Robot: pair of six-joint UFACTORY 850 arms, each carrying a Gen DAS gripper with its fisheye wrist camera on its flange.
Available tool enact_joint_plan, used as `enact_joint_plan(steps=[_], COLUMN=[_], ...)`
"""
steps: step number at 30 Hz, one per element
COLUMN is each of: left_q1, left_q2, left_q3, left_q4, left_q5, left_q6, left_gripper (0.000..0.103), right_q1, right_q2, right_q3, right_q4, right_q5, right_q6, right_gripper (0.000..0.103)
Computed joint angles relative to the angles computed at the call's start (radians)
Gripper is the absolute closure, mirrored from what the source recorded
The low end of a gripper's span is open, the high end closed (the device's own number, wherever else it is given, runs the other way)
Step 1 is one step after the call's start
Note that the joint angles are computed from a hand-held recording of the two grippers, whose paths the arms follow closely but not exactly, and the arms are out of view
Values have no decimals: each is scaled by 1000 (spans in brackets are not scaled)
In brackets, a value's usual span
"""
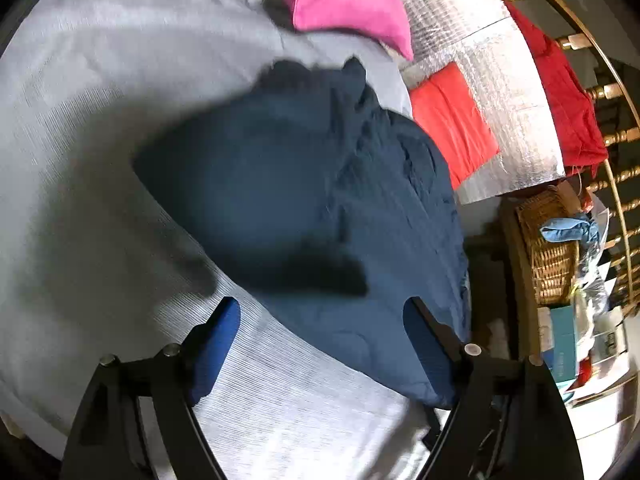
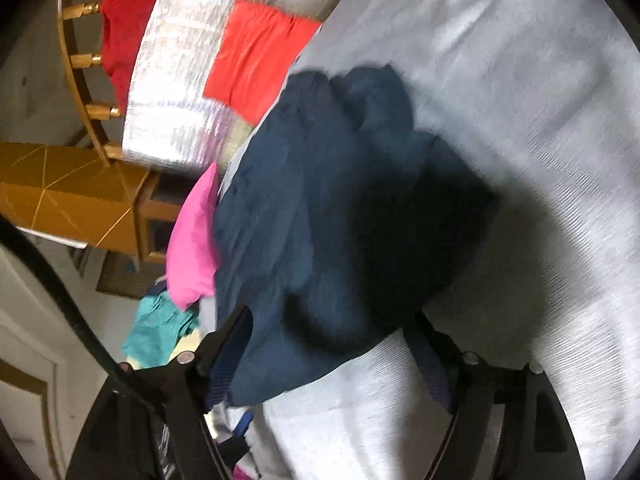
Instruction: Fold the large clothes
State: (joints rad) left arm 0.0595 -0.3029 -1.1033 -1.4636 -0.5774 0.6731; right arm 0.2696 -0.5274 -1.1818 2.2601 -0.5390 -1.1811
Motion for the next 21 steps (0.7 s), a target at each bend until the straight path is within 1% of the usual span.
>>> enact_joint_plan(steps=[2,5,6,7,9,12,14,15,16,17,18,19,20,21], left_q1=[-13,-37,-43,-51,-59,-68,-71,-72,-71,-70,-70,-70,-71,-73], left_q2=[-20,-52,-55,-59,-58,-55,-58,-57,-53,-49,-50,-51,-52,-46], left_q3=[-13,-41,-43,-46,-39,-21,-20,-18,-10,-6,-9,-13,-17,-16], left_q4=[-7,-3,-5,-12,-47,-145,-172,-194,-223,-236,-232,-223,-221,-230], left_q5=[-14,-19,-13,2,22,50,69,77,79,83,89,91,97,106], left_q6=[-27,-62,-69,-79,-76,-22,2,25,57,76,79,81,89,117], left_gripper=[19,19,19,19,19,19,19,19,22,25,30,35,38,43], right_q1=[10,31,39,46,60,69,63,61,61,61,62,67,71,75], right_q2=[-29,-75,-98,-110,-119,-129,-136,-135,-135,-134,-130,-129,-126,-120], right_q3=[-40,-94,-123,-136,-144,-132,-113,-97,-90,-90,-89,-101,-106,-108], right_q4=[-72,-121,-143,-124,-9,165,272,341,376,392,395,387,389,404], right_q5=[-7,-19,-23,-20,-1,-12,-40,-73,-90,-83,-64,-15,13,32], right_q6=[73,120,143,132,50,-45,-76,-106,-123,-139,-152,-168,-191,-226], right_gripper=[23,23,23,23,23,23,23,23,24,31,37,47,52,55])
